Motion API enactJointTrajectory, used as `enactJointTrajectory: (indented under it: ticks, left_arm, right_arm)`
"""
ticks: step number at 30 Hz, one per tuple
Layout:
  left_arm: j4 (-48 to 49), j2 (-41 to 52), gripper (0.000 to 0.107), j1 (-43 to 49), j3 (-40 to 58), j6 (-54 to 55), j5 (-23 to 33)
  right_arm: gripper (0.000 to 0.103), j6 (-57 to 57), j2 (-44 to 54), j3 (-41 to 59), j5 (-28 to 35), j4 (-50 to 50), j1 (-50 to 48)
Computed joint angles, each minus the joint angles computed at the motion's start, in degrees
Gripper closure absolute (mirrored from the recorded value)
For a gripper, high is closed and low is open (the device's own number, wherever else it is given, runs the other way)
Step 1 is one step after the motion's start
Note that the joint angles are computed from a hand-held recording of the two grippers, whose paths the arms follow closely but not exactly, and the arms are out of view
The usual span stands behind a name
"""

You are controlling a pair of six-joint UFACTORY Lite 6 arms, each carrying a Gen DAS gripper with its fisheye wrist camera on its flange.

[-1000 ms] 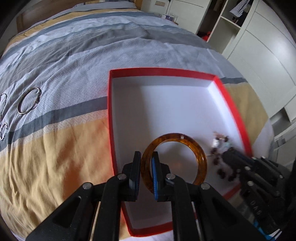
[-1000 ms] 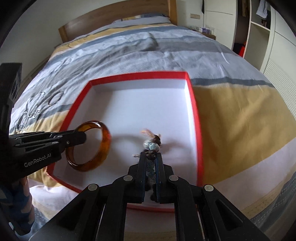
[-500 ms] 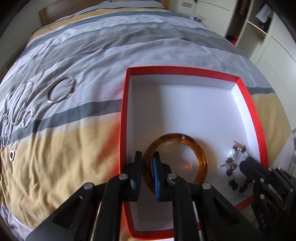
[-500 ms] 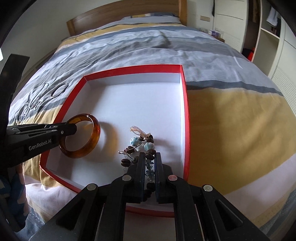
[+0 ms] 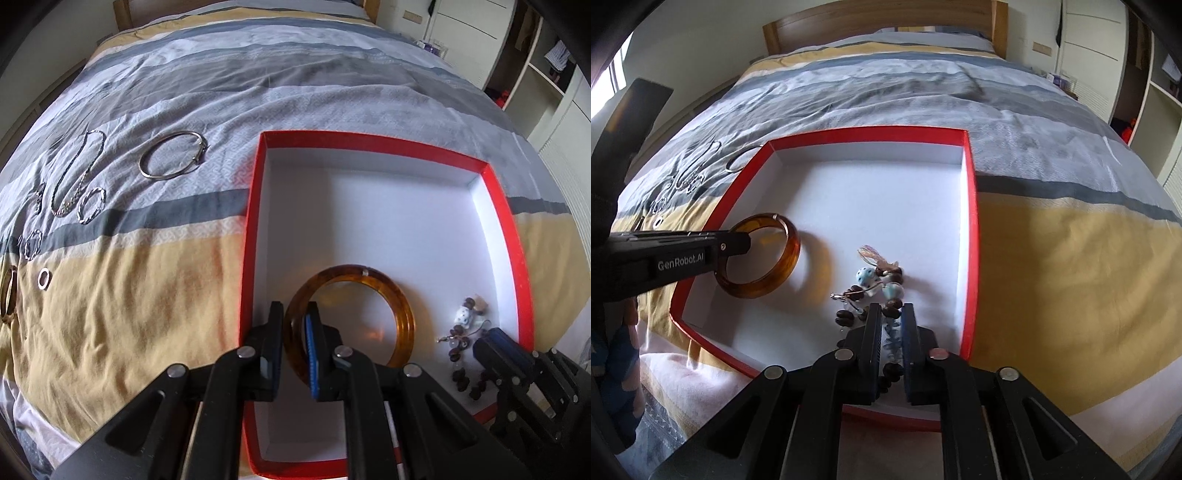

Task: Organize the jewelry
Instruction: 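Carry both items into the red box and open both tools, then lift both tools out of the box and move toward the remaining jewelry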

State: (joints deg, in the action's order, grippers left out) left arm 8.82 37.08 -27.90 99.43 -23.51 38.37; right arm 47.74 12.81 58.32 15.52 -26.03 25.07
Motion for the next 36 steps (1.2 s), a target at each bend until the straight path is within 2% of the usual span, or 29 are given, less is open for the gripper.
enactJointTrajectory:
  ticks: [3,5,7,8,10,12,18,20,24,29,36]
  left_arm:
    - [-1.57,-0.89,0.095,0.30,-0.91,2.36,-1.37]
    - [-4.82,-1.13,0.094,1.06,-0.60,5.59,-1.13]
    - [-9.31,-2.55,0.094,2.23,-1.36,9.40,-1.39]
    - [-11.16,-3.79,0.093,2.69,-2.30,11.18,-1.89]
    - [-10.26,-7.68,0.081,2.79,-5.01,11.19,-2.81]
    - [-11.41,-11.95,0.079,3.58,-7.87,12.76,-3.41]
    - [-5.06,-28.13,0.077,5.31,-19.49,9.68,-4.64]
    - [-4.40,-33.67,0.074,6.93,-23.74,10.31,-4.55]
    - [-3.34,-45.71,0.071,12.29,-32.95,13.38,-3.55]
    - [-15.07,-57.83,0.071,25.07,-41.26,30.87,-1.81]
    - [-31.41,-67.11,0.065,46.35,-46.64,54.42,5.82]
  right_arm:
    - [0.076,-4.24,-0.30,0.08,0.23,3.55,0.19]
    - [0.056,-5.12,-0.55,0.48,1.23,3.64,1.15]
    - [0.049,-2.22,-1.76,0.25,2.53,0.86,2.27]
    - [0.049,-2.08,-2.76,-0.30,2.59,1.12,2.41]
    - [0.047,0.33,-4.95,-1.08,4.27,-0.35,3.08]
    - [0.047,2.78,-6.98,-1.00,7.77,-1.81,4.04]
    - [0.045,13.35,-12.32,4.33,21.45,-7.46,13.12]
    - [0.038,18.37,-11.95,8.14,26.23,-10.34,17.97]
    - [0.035,25.63,-8.31,17.05,34.72,-15.13,27.40]
    - [0.035,28.15,-0.14,30.43,43.21,-17.30,36.84]
    - [0.035,25.95,10.52,48.15,52.99,-18.75,45.64]
